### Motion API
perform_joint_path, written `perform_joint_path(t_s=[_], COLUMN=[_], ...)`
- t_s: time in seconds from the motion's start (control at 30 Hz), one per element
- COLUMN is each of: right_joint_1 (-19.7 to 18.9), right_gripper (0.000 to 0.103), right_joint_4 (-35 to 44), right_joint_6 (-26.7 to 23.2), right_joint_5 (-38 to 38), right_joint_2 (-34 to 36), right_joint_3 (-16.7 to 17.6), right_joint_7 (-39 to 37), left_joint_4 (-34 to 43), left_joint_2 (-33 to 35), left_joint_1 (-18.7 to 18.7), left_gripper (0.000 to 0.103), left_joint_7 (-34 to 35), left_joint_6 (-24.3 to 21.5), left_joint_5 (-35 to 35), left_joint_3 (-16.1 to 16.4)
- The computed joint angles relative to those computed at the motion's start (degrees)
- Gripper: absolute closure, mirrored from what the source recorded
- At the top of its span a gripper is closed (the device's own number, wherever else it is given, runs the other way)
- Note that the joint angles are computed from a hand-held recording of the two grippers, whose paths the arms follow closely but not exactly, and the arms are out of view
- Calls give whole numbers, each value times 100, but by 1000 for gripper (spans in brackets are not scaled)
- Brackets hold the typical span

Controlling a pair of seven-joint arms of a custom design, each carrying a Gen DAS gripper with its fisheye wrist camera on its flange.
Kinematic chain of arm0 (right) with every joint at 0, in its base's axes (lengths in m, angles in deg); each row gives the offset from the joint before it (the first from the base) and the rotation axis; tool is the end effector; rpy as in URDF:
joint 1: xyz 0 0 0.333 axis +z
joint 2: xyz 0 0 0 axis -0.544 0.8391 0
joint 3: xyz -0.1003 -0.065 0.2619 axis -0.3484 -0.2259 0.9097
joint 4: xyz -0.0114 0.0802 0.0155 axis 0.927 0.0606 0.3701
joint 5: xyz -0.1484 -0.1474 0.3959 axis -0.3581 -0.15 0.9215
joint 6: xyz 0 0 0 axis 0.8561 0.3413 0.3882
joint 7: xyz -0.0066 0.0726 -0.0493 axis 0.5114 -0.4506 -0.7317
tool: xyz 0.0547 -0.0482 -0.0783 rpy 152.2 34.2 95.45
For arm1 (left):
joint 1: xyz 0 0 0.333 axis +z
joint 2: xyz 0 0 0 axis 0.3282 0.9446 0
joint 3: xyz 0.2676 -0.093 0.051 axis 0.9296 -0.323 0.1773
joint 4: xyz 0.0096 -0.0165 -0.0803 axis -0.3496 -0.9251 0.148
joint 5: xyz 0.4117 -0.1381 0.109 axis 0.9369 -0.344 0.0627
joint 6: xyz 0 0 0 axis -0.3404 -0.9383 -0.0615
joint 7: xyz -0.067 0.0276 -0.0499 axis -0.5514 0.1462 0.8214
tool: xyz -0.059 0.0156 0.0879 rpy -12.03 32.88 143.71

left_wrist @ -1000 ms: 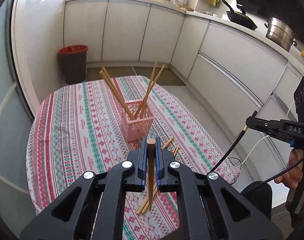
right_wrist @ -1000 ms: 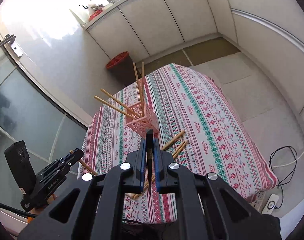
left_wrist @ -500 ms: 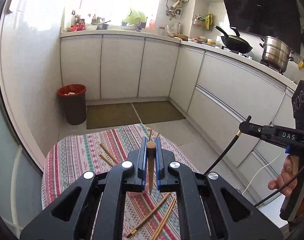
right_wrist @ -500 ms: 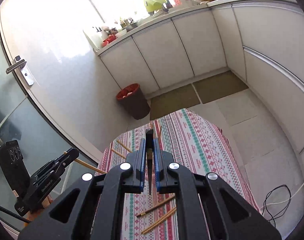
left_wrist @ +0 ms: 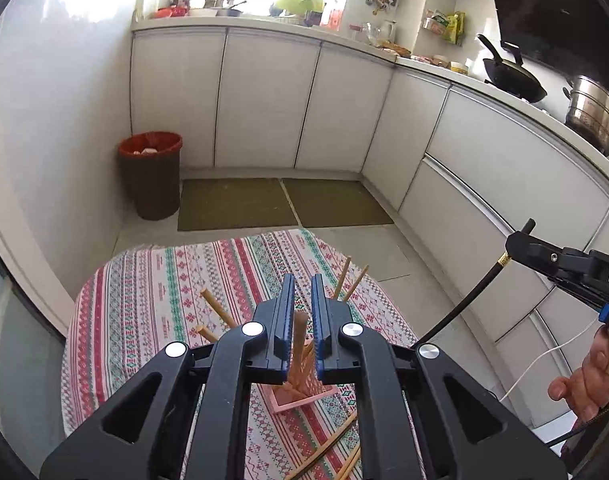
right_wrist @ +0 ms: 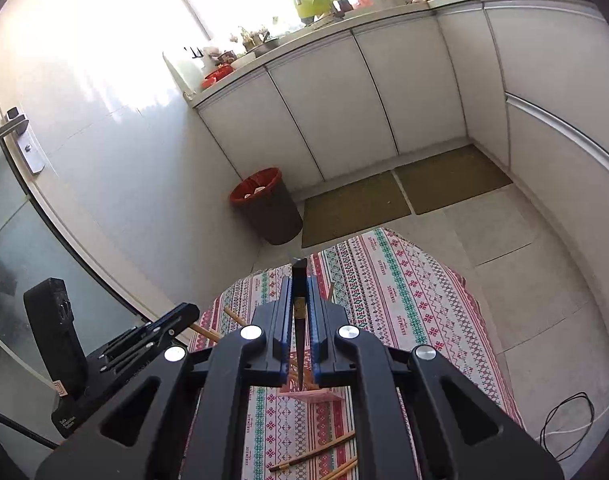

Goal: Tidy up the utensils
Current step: 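Carry both chopsticks over the pink holder, lower them in, open both tools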

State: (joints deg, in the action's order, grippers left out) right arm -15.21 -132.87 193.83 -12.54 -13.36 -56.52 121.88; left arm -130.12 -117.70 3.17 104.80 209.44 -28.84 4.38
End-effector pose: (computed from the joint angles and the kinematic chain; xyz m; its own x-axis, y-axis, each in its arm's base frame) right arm 0.4302 0.2014 0.6326 0.0532 -0.8973 -0.4382 -0.6345 0.3085 -0.7087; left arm 0.4455 -0.1634 0.6250 -0.3140 -0.9282 0.1997 -0.6378 0.0504 -0.7686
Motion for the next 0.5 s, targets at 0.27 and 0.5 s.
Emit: perform_joint_path(t_s=[0.27,0.5], right_joint_1=[-92,-89], right_gripper=[96,95], right_joint_4=[196,320], right_joint_6=[298,650], right_joint_5=[-238,-446], right_joint_2=[618,1247], right_joint_3=[197,287], right_joint_7=[128,386], left_joint_4=[-373,-493], left_joint_2=[-466,-574], left_joint_1=[45,87], left_gripper=[64,60], left_joint_7=[-73,-92], left_joint_6=[438,387], left_joint_5=[-72,-5], left_joint_3=[130,227])
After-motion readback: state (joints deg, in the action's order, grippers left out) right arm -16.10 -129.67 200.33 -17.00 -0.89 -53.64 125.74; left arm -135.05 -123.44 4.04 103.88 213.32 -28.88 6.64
